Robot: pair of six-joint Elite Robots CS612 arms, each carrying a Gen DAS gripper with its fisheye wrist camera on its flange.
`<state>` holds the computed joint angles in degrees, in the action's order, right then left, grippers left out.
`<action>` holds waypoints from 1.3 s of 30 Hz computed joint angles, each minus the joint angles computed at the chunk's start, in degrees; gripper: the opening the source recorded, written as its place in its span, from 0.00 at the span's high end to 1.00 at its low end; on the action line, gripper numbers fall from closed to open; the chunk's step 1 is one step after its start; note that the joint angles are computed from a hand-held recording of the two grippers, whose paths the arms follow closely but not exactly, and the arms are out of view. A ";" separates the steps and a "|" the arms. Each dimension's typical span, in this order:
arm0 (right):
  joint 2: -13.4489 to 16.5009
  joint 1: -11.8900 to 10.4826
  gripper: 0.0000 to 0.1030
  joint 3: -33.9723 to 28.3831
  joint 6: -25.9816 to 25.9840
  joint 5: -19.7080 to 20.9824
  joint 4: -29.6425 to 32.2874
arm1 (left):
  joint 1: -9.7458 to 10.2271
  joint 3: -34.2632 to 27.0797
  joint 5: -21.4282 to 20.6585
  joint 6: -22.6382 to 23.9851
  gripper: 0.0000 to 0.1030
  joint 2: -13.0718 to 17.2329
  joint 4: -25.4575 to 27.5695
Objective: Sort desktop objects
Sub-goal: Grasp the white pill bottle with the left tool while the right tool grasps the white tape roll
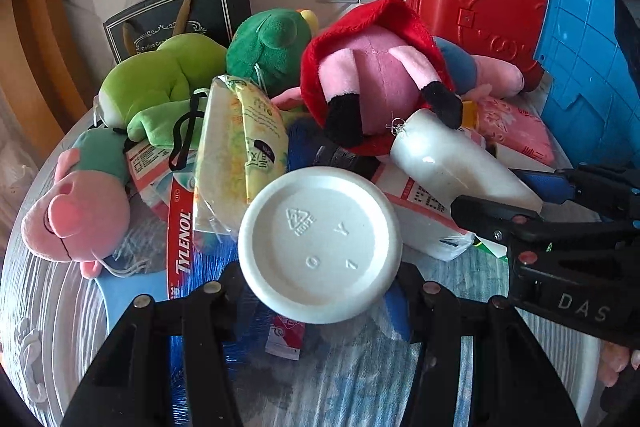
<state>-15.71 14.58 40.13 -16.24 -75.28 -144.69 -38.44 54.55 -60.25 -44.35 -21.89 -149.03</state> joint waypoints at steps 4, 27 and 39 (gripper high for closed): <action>-2.99 -0.23 0.54 5.39 0.32 0.22 -3.84 | -0.65 2.25 -0.01 -1.21 0.49 -1.49 -1.82; -18.83 -2.03 0.57 33.34 6.24 -3.53 -17.58 | -5.87 13.21 -5.46 0.00 0.49 -8.43 -3.63; -20.53 -3.84 0.55 41.87 8.03 -5.32 -19.68 | -6.84 13.23 -9.04 -3.55 0.45 -7.25 0.35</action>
<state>-36.24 10.73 81.99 -8.20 -80.60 -164.37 -45.28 67.78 -69.29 -47.90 -29.14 -148.67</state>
